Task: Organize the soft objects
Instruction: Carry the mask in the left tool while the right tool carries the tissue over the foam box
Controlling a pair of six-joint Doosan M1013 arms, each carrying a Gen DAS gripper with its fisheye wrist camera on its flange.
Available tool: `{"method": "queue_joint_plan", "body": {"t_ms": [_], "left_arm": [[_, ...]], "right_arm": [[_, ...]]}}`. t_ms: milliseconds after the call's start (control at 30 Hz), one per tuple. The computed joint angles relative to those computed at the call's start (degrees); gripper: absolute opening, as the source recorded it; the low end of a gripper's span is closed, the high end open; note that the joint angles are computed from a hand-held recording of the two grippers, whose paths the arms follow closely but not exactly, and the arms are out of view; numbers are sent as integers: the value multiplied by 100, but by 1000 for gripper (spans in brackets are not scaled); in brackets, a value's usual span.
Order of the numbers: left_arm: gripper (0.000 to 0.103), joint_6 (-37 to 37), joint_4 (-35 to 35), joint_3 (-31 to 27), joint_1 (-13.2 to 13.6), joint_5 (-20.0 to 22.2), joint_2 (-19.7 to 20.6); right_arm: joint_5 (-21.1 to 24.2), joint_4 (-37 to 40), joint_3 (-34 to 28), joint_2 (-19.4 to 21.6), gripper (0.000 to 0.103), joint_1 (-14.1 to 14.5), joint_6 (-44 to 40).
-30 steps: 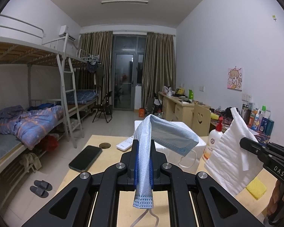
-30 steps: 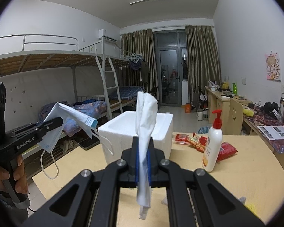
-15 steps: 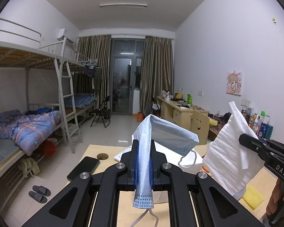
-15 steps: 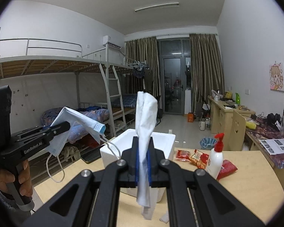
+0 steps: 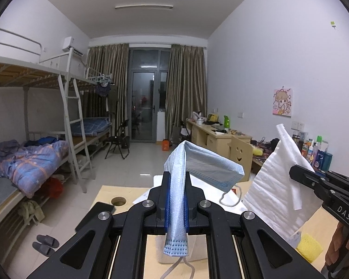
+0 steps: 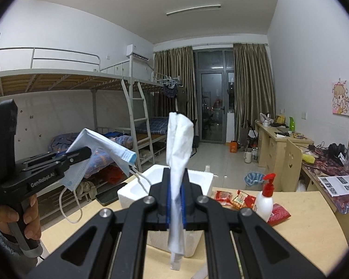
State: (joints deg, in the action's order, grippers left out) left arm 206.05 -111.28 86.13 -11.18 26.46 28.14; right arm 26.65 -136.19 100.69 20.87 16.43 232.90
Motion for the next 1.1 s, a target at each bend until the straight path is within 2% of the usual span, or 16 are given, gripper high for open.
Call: {"method": "queue_joint_plan", "body": {"t_ms": [200,300,567,700,1100], "left_arm": [[9,-703,550,-412,-54,-85,190],[9,-832,691,-573,-125,-225,281],[9,-1727,1503,-1062,-243,-350,565],[9,-2063,1875,-1278,-307,-544,714],[9,-3938,3846,-2037,-457,-547,1183]], "right_arm": [[-2,28,-150,34,10,-21,-195],[3,251,-233,69,10,-25,-452],[-15,65,-342,133,10,-99,-280],[-79,56,-438,202,10,-122,-330],[-285,253,-610,324,10,-198,-499]]}}
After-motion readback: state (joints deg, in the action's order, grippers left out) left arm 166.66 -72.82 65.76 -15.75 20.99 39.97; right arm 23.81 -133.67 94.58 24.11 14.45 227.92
